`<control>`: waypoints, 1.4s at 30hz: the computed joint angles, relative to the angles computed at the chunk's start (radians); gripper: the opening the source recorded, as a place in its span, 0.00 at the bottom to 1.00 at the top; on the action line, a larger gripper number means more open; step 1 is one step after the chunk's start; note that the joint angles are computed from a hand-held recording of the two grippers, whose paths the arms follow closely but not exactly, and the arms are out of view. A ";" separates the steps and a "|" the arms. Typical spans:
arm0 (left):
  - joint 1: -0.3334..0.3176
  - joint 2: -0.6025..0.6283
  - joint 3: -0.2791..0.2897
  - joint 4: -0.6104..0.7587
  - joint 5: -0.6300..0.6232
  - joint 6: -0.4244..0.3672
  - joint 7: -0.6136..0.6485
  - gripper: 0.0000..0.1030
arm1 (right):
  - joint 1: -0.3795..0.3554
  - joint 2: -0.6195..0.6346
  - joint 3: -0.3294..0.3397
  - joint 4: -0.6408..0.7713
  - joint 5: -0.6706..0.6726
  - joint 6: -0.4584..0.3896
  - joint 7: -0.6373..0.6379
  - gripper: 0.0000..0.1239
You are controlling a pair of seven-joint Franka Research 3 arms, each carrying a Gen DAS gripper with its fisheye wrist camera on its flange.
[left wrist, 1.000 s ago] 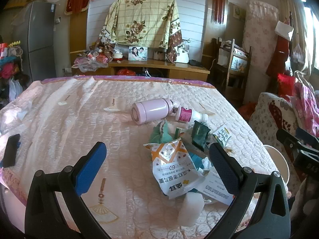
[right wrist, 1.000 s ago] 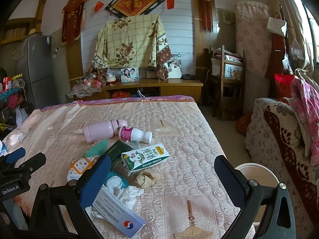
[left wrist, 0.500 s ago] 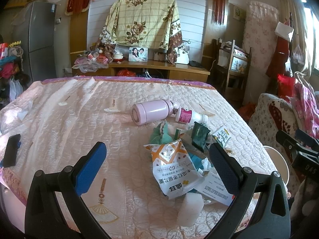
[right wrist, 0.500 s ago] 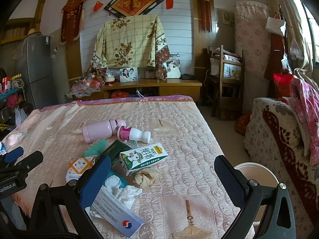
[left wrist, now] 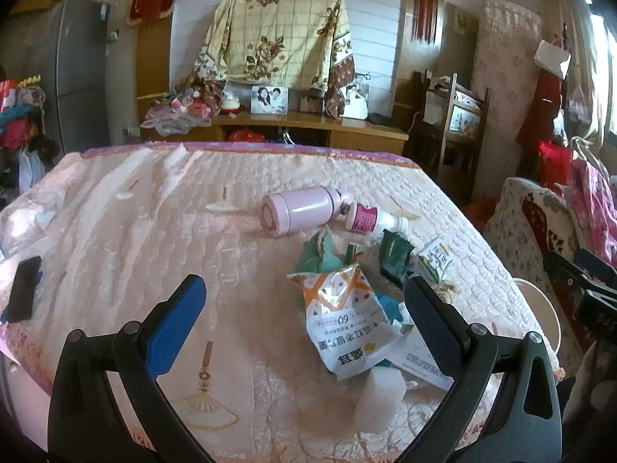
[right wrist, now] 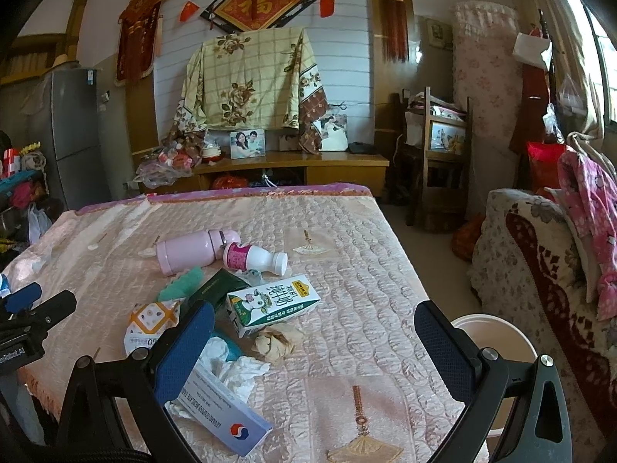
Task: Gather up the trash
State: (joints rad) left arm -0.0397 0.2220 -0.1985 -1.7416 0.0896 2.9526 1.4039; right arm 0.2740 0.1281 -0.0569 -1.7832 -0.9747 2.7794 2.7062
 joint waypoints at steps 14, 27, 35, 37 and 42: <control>0.047 0.052 -0.058 0.053 -0.166 -0.115 0.140 0.99 | -0.003 0.029 0.021 -0.033 0.277 0.084 -0.281 0.83; 0.023 0.098 -0.031 0.096 -0.140 -0.154 0.139 0.99 | 0.070 0.072 -0.019 -0.034 0.442 0.085 -0.483 0.83; 0.036 0.139 -0.048 0.139 -0.156 -0.178 0.150 0.99 | 0.066 0.097 0.002 -0.026 0.537 0.064 -0.627 0.83; 0.035 0.153 -0.049 0.157 -0.157 -0.191 0.156 0.99 | 0.061 0.104 0.012 -0.028 0.580 0.062 -0.683 0.82; 0.047 0.219 -0.066 0.253 -0.186 -0.278 0.201 0.99 | 0.060 0.134 0.029 -0.008 0.673 0.031 -0.820 0.77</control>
